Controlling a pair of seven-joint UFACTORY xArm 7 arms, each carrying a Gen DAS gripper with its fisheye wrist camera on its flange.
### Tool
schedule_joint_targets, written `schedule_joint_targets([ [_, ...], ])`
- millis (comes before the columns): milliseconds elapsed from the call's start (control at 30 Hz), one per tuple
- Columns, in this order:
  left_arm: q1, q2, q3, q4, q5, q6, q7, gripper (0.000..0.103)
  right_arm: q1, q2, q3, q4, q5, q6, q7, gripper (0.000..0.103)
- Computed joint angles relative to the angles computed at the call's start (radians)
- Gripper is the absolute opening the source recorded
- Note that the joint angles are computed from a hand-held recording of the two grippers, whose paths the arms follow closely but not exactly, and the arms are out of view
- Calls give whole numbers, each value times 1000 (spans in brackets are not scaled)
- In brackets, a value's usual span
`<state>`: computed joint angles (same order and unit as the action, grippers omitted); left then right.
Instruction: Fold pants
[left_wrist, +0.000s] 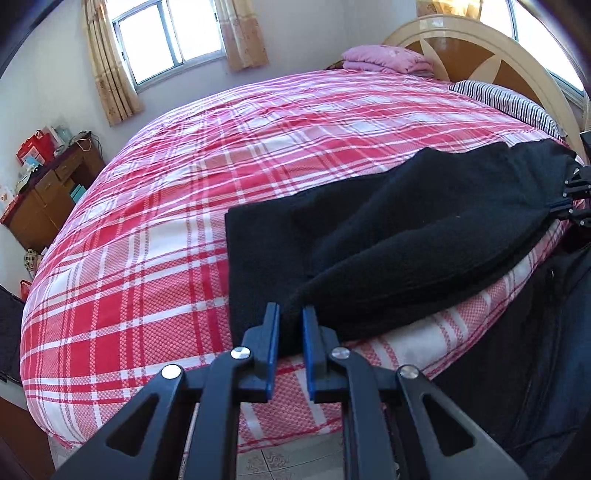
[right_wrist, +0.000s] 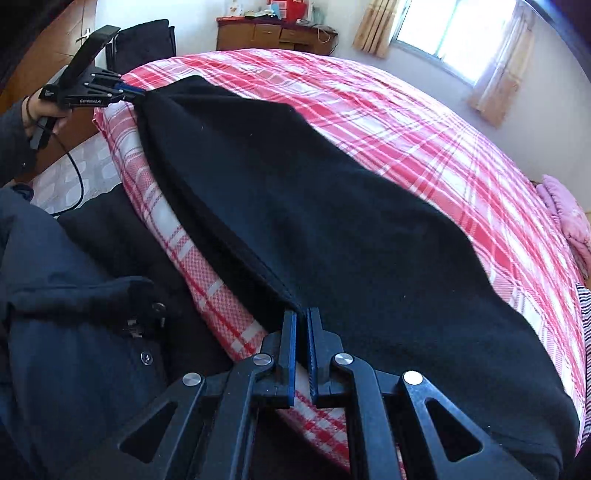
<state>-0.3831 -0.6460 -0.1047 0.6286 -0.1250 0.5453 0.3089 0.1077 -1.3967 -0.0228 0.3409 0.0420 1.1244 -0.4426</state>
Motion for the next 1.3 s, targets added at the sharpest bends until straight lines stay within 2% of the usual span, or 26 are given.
schedule_joint_targets([
  [100, 2, -5, -3, 0, 4, 0, -4, 14, 5, -16, -22, 23, 19, 25, 0, 5],
  [200, -2, -7, 2, 0, 1, 3, 0, 14, 34, -31, -46, 35, 69, 56, -9, 0],
  [300, -7, -9, 9, -3, -5, 3, 8, 14, 7, -18, 11, 8, 37, 34, 6, 0],
  [467, -10, -11, 11, -9, -15, -7, 11, 14, -13, 3, -36, 20, 37, 7, 11, 2],
  [500, -9, -8, 10, -10, -16, -10, 9, 14, -13, -9, -36, 18, 30, 3, 0, 10],
  [533, -9, -7, 10, -10, -17, -10, 8, 14, -9, -23, -31, 14, 28, -1, -8, 31],
  [600, -9, -3, 9, -9, -17, -10, 7, 14, -2, -23, -29, 13, 35, 2, -11, 62],
  [700, -9, -3, 9, -9, -18, -11, 4, 14, 5, -36, -4, -10, 32, -34, -15, 63],
  [767, -10, -2, 10, -9, -20, -12, 3, 14, 0, -26, 22, -17, 19, -55, -1, 61],
  [833, -11, -1, 11, -8, -21, -12, 3, 14, 0, 1, 6, -9, 29, -68, 18, 49],
  [967, -13, 4, 13, -8, -27, -17, 3, 14, 1, 5, 37, -29, -4, -112, 15, 43],
  [1000, -13, 3, 13, -8, -27, -18, 3, 14, 3, 1, 52, -40, -16, -125, 15, 34],
  [1033, -14, 3, 14, -10, -28, -21, 3, 14, 6, -6, 67, -51, -27, -133, 19, 13],
  [1067, -15, 4, 15, -8, -29, -20, 4, 14, 10, -9, 67, -54, -32, -130, 21, 5],
  [1300, -24, -18, 31, -2, -41, 2, 33, 14, 36, -31, 19, 30, -6, -72, 34, 3],
])
